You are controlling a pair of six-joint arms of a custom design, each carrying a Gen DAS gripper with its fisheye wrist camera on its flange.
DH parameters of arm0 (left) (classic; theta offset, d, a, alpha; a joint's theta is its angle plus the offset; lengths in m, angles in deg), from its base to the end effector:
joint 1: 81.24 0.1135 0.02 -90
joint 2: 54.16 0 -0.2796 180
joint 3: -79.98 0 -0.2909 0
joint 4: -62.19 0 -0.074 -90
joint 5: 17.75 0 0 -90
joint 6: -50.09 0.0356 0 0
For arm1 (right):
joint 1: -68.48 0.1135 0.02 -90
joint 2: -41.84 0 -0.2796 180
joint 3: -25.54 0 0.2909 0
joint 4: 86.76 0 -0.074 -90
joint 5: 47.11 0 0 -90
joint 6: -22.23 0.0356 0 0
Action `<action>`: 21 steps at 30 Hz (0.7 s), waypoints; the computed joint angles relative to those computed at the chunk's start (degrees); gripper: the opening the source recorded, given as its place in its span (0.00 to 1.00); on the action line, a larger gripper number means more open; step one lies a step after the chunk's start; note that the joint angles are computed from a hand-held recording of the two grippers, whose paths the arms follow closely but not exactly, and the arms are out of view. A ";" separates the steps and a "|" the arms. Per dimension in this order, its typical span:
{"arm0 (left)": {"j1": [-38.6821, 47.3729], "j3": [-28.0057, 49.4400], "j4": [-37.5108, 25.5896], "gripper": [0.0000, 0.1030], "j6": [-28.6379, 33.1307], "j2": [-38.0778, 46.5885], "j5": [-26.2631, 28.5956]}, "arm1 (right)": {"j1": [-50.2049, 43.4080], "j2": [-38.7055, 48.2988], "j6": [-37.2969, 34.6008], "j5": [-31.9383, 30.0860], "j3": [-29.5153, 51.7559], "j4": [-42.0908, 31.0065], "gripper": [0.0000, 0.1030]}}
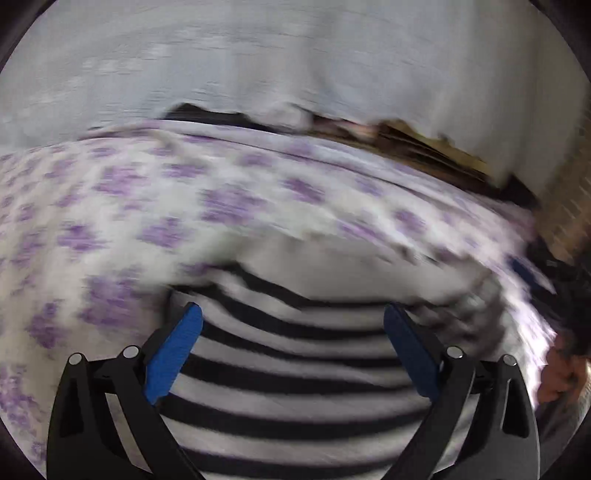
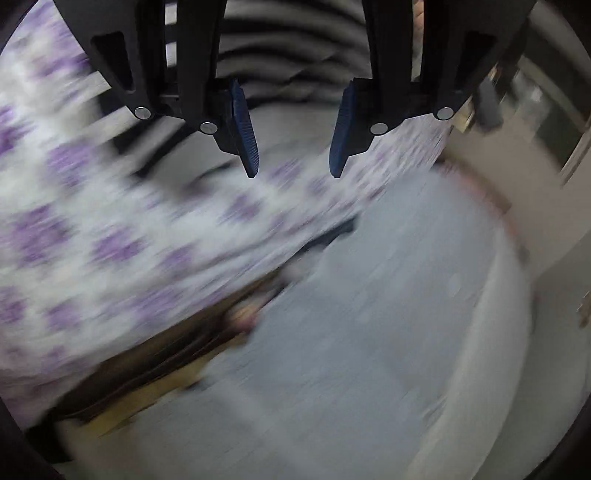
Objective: Fold small clothes
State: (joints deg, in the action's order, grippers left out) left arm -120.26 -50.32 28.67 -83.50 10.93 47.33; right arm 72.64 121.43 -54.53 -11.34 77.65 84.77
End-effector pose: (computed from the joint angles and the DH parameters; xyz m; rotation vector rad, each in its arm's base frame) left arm 0.2057 -0.1474 0.2098 -0.2848 2.3135 -0.1891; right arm 0.3014 0.0509 0.1986 -0.3743 2.1016 1.2048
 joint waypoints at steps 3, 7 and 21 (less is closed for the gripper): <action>-3.24 1.92 -0.55 0.95 0.38 5.61 -0.72 | 5.84 3.75 -7.56 2.10 1.79 -10.06 0.42; -2.84 2.22 -3.51 0.96 -0.45 11.14 -2.49 | -1.14 10.27 -8.68 2.83 2.32 -10.49 0.03; -25.17 -0.18 -20.34 0.95 -23.37 -6.43 -21.05 | -18.22 -18.48 -9.78 -10.82 -13.97 -16.69 0.34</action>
State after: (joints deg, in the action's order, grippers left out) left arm -145.44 -50.50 8.33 -106.87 4.49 26.28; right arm 54.42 102.95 -64.31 -22.16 63.67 68.08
